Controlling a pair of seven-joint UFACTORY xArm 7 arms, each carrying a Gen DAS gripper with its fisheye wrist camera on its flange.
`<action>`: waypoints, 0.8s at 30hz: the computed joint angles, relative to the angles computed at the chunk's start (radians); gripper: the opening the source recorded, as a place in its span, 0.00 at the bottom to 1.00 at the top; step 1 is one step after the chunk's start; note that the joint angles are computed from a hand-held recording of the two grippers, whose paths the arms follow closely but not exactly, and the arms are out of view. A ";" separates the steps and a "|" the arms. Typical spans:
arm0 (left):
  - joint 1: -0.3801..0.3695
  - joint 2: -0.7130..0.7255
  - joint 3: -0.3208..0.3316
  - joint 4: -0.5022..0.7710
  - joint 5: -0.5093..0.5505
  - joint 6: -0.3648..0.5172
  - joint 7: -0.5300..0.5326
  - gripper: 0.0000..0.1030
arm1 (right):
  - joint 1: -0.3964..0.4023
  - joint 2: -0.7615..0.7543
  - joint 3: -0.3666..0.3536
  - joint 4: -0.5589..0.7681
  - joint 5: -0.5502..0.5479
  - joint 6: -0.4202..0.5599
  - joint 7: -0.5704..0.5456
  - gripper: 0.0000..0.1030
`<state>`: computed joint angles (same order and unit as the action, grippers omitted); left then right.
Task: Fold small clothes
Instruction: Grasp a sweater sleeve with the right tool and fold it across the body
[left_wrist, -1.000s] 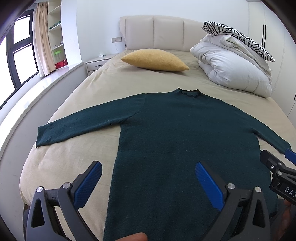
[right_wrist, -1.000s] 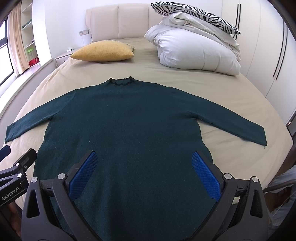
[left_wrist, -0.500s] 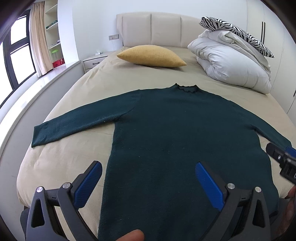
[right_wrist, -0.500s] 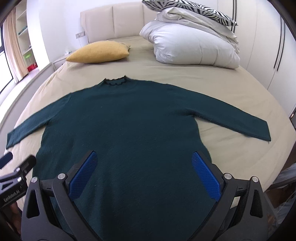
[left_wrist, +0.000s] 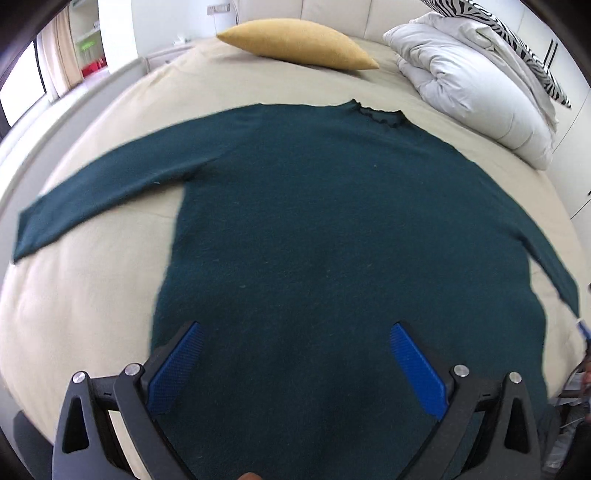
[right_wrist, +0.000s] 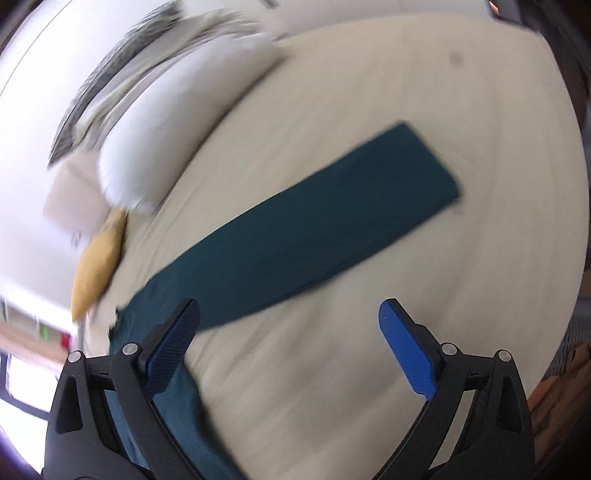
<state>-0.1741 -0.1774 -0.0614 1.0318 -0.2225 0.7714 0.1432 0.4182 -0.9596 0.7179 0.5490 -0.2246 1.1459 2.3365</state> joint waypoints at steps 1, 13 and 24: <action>-0.008 0.019 0.008 0.020 -0.043 0.013 0.023 1.00 | 0.054 -0.088 -0.018 -0.082 0.028 -0.001 0.035 0.92; -0.036 0.075 -0.033 0.056 -0.011 -0.049 0.026 1.00 | 0.196 -0.476 -0.137 -0.402 -0.014 0.024 -0.028 0.68; -0.024 0.177 -0.023 0.156 -0.127 -0.002 0.051 0.99 | -0.043 -0.270 -0.184 -0.264 -0.041 -0.137 -0.264 0.14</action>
